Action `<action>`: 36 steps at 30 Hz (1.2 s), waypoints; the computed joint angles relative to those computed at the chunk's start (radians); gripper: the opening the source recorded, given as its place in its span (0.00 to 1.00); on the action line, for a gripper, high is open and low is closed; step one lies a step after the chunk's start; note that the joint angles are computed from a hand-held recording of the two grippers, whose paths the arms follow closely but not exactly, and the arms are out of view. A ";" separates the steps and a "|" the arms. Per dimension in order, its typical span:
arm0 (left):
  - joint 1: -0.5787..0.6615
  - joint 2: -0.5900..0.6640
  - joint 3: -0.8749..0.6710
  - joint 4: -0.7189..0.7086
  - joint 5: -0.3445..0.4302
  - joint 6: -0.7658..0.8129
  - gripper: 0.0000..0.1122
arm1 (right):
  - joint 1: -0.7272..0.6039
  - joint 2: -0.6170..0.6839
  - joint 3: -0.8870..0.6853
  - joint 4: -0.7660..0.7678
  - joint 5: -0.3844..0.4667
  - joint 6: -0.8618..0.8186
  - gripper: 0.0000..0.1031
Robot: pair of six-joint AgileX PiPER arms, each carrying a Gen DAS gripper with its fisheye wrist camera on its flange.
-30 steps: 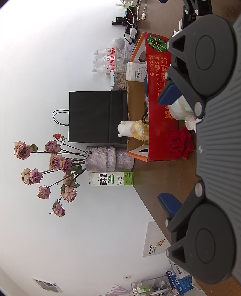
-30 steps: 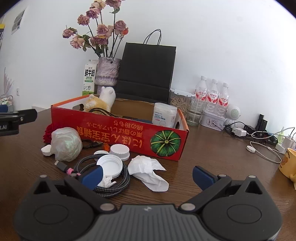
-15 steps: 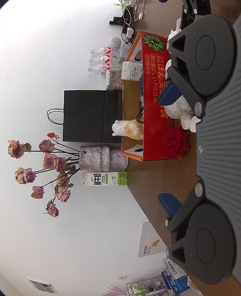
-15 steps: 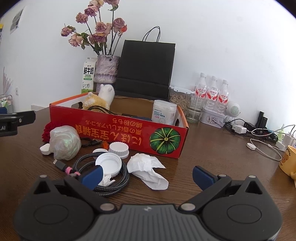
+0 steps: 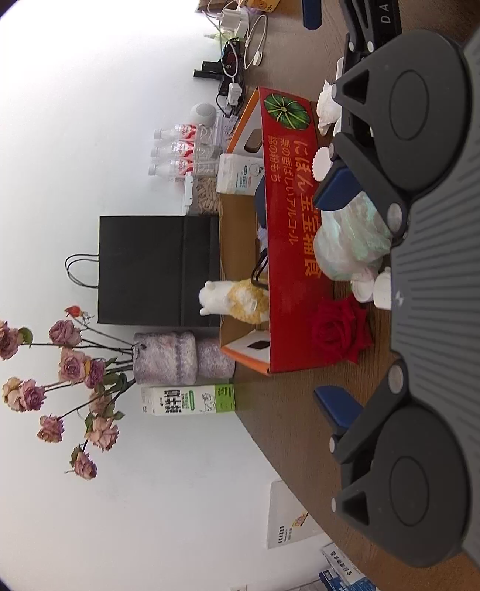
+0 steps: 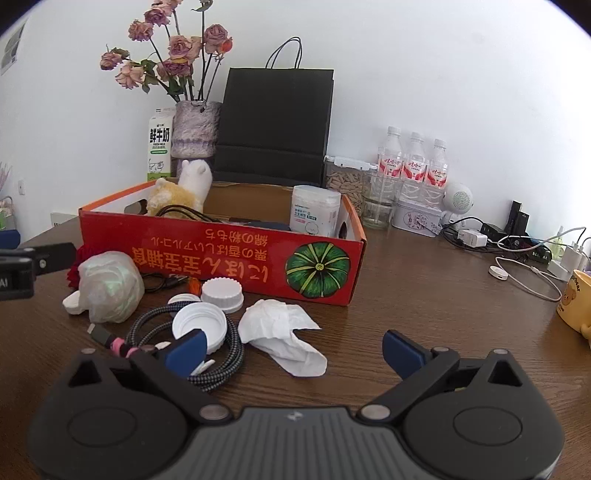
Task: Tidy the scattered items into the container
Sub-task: 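Grasp the iridescent plastic bag with the left gripper while the right grasps the white tissue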
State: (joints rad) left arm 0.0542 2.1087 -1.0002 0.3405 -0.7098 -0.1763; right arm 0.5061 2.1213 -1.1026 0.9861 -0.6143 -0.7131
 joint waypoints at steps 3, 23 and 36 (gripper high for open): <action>-0.031 0.029 -0.088 0.061 0.104 -0.076 0.92 | -0.020 0.019 -0.045 0.007 0.033 -0.026 0.91; -0.032 0.073 -0.205 0.249 0.224 -0.314 0.44 | -0.148 0.056 -0.128 -0.410 0.273 0.417 0.08; -0.053 0.041 -0.079 -0.014 0.043 -0.051 0.35 | -0.037 0.033 0.017 -0.364 -0.120 0.330 0.07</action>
